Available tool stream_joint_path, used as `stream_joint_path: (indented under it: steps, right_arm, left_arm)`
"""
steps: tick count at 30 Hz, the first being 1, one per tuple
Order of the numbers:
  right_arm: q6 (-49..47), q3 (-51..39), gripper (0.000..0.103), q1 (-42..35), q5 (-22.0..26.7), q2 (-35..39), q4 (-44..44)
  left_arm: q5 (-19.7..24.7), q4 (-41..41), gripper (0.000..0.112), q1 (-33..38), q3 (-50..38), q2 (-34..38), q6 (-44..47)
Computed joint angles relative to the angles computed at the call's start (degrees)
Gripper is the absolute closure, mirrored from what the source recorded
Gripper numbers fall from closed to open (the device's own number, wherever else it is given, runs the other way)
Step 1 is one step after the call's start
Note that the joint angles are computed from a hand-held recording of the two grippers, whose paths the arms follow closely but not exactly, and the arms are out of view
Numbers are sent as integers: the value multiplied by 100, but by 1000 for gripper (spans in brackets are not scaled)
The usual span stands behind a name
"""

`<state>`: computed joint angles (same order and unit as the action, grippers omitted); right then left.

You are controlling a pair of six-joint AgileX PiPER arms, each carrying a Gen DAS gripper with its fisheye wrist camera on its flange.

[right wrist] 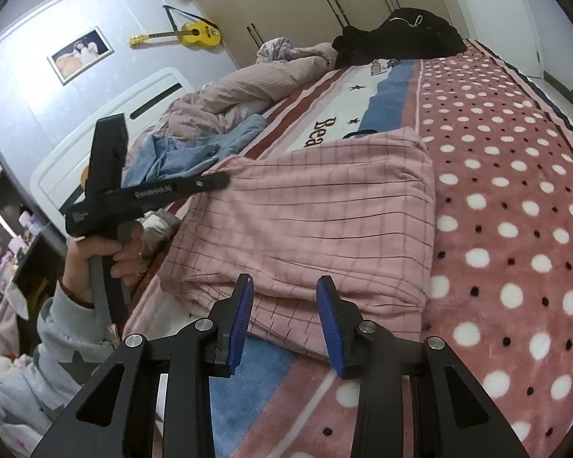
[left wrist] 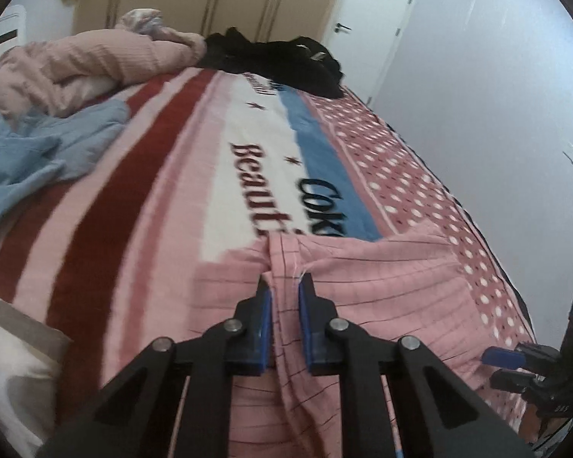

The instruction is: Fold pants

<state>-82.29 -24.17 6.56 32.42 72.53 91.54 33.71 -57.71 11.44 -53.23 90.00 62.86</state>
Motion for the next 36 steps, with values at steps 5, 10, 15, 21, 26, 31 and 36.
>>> stream_joint_path:
  steps: [5, 10, 15, 21, 26, 31, 36]
  right_arm:
    - [-11, -125, 73, 68, -184, 140, 103]
    - [28, -112, 73, -7, -341, 72, 113]
    - [438, -62, 62, -86, -879, -321, -460]
    - [1084, -45, 59, -59, -1250, -218, -1205]
    - [703, 87, 59, -62, -1196, -23, -789]
    - [538, 217, 59, -317, -888, -30, -595]
    - [577, 174, 59, -463, -623, 109, -662]
  left_arm:
    - [-345, 628, 102, 21, -168, 299, -323]
    - [806, 26, 58, 728, -93, 203, 286]
    - [1919, -1, 53, 1155, 300, -39, 690]
    - [1981, 179, 53, 910, 779, -4, 800]
    - [1774, 168, 105, 659, 818, 29, 653]
    - [1573, 108, 109, 942, 980, -309, 897]
    - [1379, 254, 104, 1032, 1058, -212, 921]
